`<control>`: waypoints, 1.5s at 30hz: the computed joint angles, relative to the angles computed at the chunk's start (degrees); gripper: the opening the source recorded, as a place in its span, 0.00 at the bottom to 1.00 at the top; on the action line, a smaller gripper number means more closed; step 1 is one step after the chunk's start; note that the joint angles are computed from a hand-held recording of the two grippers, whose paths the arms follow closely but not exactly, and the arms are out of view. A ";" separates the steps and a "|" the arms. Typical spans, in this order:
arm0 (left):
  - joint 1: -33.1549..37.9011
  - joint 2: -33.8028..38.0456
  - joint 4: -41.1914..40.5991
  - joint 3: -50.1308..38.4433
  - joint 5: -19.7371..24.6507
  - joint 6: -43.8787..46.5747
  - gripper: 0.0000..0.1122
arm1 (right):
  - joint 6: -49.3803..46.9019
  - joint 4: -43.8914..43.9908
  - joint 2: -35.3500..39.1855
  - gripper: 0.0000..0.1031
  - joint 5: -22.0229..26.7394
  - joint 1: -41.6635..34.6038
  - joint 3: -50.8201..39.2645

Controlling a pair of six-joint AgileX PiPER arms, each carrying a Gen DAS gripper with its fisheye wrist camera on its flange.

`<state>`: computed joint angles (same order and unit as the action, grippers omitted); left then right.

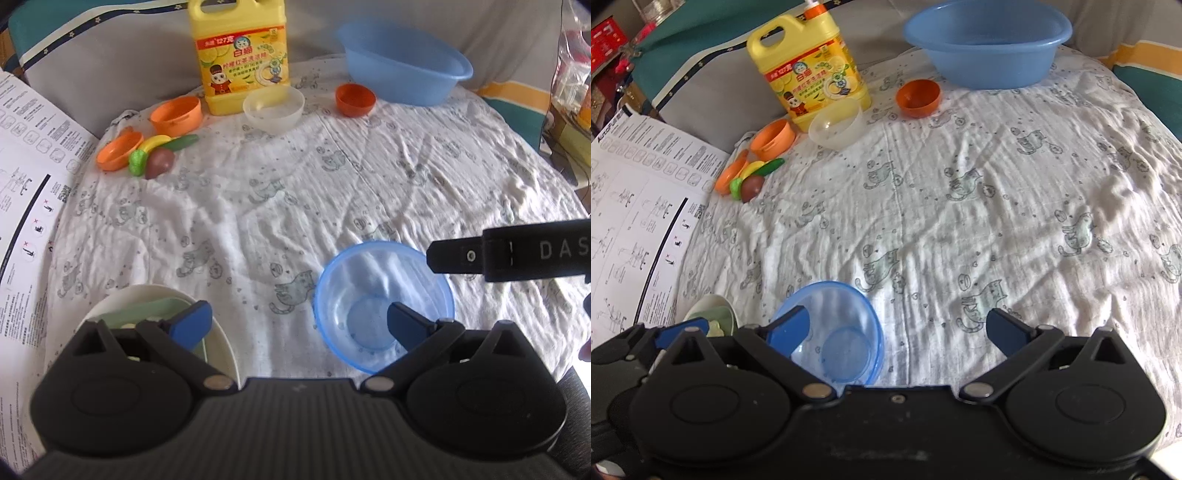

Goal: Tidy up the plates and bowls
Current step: 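Lower the blue bowl onto the cloth and open both tools, then move both tools to the translucent white bowl by the detergent jug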

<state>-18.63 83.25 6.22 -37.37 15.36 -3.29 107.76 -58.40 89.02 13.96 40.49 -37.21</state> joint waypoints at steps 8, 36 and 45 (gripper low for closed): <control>4.35 -0.43 -20.03 -1.89 2.75 18.79 0.92 | -4.00 4.22 -0.65 1.00 0.57 -0.54 -0.47; 11.62 25.48 -13.65 -42.20 10.75 11.40 0.92 | -52.30 37.48 16.87 1.00 3.99 -15.56 -32.71; 10.81 41.87 -8.33 -61.94 15.28 1.60 0.92 | -65.71 50.35 31.46 0.97 9.30 -19.73 -52.48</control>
